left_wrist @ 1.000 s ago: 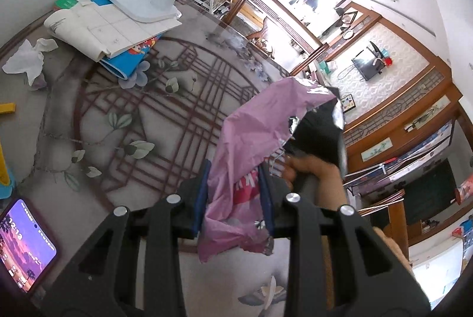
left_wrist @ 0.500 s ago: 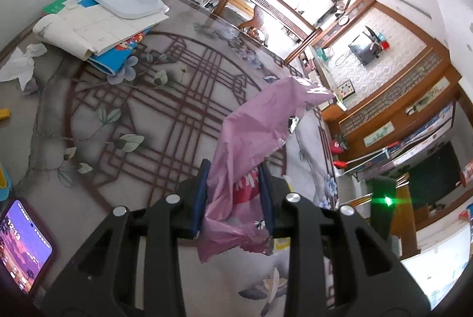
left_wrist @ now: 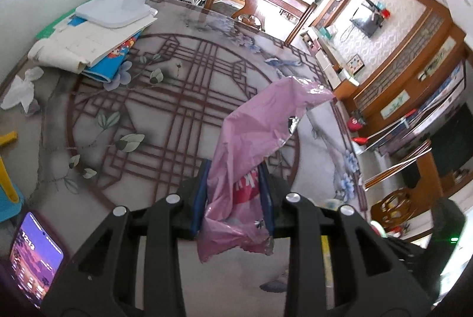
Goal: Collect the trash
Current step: 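Carry the pink wrapper and yellow carton over the red bin with both grippers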
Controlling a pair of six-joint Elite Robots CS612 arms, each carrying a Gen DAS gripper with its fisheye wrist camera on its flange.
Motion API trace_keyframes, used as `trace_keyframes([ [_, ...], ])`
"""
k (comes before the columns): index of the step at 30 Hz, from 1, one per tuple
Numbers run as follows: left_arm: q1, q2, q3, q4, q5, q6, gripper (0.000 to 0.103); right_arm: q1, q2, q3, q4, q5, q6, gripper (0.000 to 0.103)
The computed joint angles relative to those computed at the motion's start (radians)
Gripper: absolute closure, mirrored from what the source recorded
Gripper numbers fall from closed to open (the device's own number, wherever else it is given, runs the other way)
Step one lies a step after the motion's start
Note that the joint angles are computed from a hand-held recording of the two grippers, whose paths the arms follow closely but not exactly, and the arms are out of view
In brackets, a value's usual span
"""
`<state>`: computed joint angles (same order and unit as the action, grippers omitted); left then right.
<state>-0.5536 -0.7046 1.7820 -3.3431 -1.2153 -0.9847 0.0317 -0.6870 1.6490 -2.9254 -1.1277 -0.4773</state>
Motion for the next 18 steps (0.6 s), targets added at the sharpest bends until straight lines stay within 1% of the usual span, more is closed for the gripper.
trace_keyframes([
  [2, -0.005, 0.001, -0.010, 0.029, 0.011, 0.014, 0.074, -0.022, -0.010, 0.024, -0.035, 0.020, 0.014, 0.086],
  [4, -0.011, 0.002, -0.017, 0.052, 0.032, 0.031, 0.074, -0.043, -0.012, 0.048, -0.096, 0.039, 0.033, 0.086],
  [7, -0.020, 0.003, -0.027, 0.080, 0.063, 0.060, 0.074, -0.066, -0.002, 0.069, -0.173, 0.062, 0.072, 0.086],
  [8, -0.023, 0.004, -0.030, 0.092, 0.074, 0.068, 0.074, -0.077, 0.006, 0.072, -0.187, 0.078, 0.102, 0.086],
  [10, -0.028, 0.006, -0.038, 0.116, 0.097, 0.082, 0.074, -0.093, 0.012, 0.065, -0.156, 0.103, 0.159, 0.085],
  [11, -0.030, 0.006, -0.042, 0.128, 0.106, 0.085, 0.074, -0.102, 0.012, 0.066, -0.163, 0.124, 0.177, 0.086],
  [12, -0.033, 0.005, -0.044, 0.139, 0.112, 0.086, 0.073, -0.108, 0.012, 0.069, -0.193, 0.131, 0.194, 0.085],
  [13, -0.034, 0.006, -0.047, 0.149, 0.120, 0.087, 0.073, -0.111, 0.012, 0.078, -0.253, 0.110, 0.208, 0.085],
  [15, -0.039, 0.008, -0.052, 0.168, 0.135, 0.088, 0.073, -0.115, 0.012, 0.090, -0.323, 0.077, 0.216, 0.085],
  [16, -0.043, 0.009, -0.055, 0.178, 0.143, 0.089, 0.073, -0.119, 0.012, 0.093, -0.335, 0.081, 0.222, 0.085],
  [18, -0.051, 0.015, -0.066, 0.206, 0.161, 0.099, 0.073, -0.134, 0.013, 0.095, -0.340, 0.114, 0.246, 0.085],
])
